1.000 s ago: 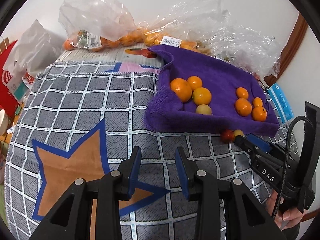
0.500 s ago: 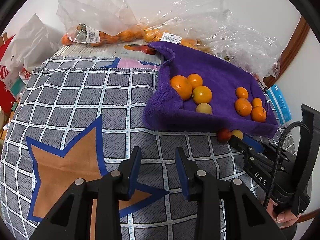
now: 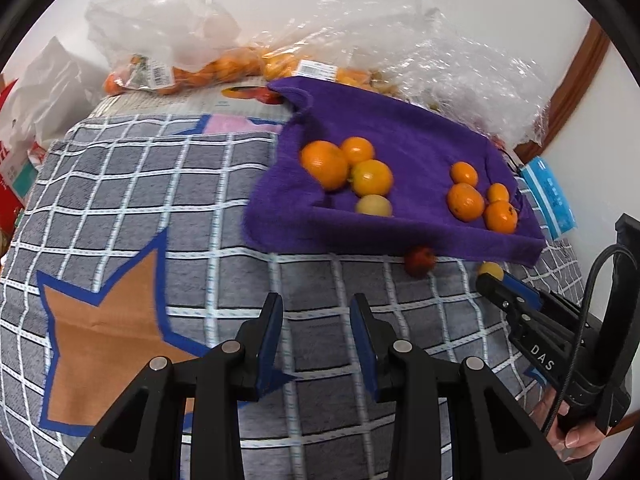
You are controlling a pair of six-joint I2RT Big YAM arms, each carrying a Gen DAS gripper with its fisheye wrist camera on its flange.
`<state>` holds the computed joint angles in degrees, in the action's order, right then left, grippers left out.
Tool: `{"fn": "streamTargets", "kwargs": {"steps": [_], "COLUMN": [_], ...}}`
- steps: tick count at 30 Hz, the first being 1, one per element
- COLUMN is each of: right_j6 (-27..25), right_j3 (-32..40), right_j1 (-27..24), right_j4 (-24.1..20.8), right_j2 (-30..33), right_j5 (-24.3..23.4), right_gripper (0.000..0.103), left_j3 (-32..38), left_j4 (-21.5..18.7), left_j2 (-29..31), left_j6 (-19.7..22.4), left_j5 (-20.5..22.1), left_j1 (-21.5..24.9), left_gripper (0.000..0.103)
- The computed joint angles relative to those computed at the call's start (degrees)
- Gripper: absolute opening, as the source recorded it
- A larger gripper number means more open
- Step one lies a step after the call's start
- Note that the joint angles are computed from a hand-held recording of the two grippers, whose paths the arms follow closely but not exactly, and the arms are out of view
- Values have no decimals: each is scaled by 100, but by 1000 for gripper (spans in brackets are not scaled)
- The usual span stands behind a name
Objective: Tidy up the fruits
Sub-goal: 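Grasp the red fruit with the left tool while the right tool holds the yellow-green fruit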
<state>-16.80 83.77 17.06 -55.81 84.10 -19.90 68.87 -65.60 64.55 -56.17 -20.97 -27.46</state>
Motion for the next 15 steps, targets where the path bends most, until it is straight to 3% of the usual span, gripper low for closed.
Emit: {"fn": "streamTargets", "kwargs": {"steps": [15], "right_j6": [-70], "right_j3": [20], "right_j1": [-726], "right_j4": [-39], "right_j2": [22], "right_j5": [-141], "right_gripper": [25], "left_j3": [522], "left_j4": [156], "left_j2": [736], "left_j6": [169], "left_j5": [209], "left_j1": [-208], "left_gripper": [33]}}
